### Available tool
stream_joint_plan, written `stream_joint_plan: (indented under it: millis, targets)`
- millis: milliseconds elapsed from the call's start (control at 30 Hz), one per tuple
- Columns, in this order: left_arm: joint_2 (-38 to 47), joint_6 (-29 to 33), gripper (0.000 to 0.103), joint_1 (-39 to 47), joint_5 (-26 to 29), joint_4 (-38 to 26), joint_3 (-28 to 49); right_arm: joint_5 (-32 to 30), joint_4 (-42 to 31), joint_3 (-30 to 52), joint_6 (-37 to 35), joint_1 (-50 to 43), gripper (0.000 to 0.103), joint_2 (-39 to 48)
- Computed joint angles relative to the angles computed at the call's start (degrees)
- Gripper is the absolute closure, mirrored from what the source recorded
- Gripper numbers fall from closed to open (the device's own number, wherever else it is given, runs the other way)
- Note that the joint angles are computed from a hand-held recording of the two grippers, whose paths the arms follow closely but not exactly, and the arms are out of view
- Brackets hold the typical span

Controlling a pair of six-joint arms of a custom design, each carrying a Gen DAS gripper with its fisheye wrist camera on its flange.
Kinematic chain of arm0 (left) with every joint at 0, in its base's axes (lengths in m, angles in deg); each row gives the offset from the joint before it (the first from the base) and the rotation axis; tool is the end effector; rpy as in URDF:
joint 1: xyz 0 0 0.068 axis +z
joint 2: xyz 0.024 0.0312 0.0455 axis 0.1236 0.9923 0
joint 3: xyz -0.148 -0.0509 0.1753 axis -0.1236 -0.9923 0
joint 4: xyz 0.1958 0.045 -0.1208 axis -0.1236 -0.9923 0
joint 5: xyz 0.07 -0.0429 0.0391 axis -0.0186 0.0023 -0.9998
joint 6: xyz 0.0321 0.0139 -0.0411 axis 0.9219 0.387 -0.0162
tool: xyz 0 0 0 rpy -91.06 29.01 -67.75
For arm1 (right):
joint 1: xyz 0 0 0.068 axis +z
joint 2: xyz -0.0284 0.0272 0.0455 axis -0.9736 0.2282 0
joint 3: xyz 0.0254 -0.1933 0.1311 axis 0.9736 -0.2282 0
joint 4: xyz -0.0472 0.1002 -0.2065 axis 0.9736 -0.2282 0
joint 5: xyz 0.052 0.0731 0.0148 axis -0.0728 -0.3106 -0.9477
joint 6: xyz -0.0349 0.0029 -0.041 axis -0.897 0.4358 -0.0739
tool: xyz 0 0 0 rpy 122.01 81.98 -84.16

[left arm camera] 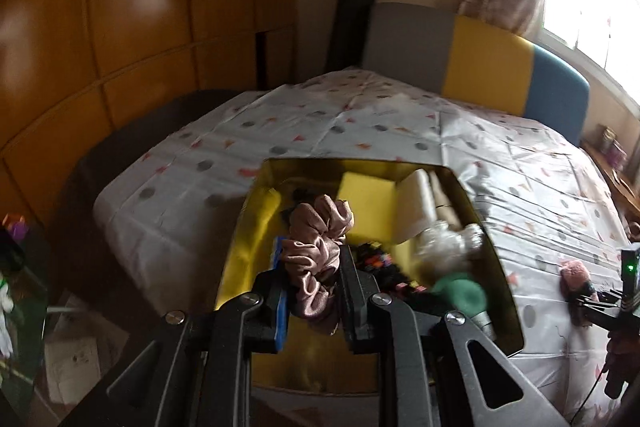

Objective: Organize soft objects
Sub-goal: 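Carry the pink scrunchie into the gold tray and release while right gripper holds the towel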

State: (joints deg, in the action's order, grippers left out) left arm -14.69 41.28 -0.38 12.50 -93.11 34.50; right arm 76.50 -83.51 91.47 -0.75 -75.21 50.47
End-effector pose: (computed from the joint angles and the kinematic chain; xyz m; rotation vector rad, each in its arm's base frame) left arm 0.1310 -0.0064 0.2349 -0.4018 2.2791 0.1131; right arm 0.2588 0.0072 0.1428 -0.3145 2.6199 -0.0598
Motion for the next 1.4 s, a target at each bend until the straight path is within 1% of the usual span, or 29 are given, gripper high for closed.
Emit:
stream_joint_plan:
  millis: [133,267,400,833,1067,1133,1200,1267,1300,1400]
  targets:
    - [-1.94,1.6,0.084,3.57,2.15,0.53,-2.58,0.29,0.77,-0.49,0.04,0.22,0.064,-0.14]
    - [-3.75,2.29,0.084,5.12,3.7,0.08,-4.33,0.15,1.18,-0.89,-0.01,0.09,0.064,-0.39]
    - [-2.07,3.33,0.084,7.05,5.44,2.34,-5.75,0.22,1.4,-1.09,-0.07,-0.01,0.064,-0.55]
    - [2.7,3.02,0.084,7.44,6.38,6.29,-9.24,0.31,1.39,-1.02,-0.27,-0.06,0.064,-0.47]
    - [7.4,3.48,0.083,7.63,6.73,10.19,-10.42,0.24,1.39,-0.92,-0.44,-0.25,0.064,-0.34]
    - [9.35,3.94,0.08,8.8,8.53,11.35,-10.49,0.18,1.4,-0.89,-0.53,-0.37,0.064,-0.29]
    - [10.67,4.43,0.079,10.29,10.72,12.28,-10.65,0.25,1.51,-0.95,-0.51,-0.26,0.064,-0.28]
    - [10.82,4.83,0.076,10.65,11.1,12.68,-10.85,0.2,1.51,-0.89,-0.6,-0.4,0.064,-0.2]
    - [10.99,5.16,0.073,10.89,11.34,12.89,-10.9,0.17,1.54,-0.89,-0.65,-0.44,0.064,-0.17]
    - [11.84,5.36,0.07,12.6,12.71,13.25,-10.94,0.21,1.57,-0.91,-0.55,-0.35,0.064,-0.15]
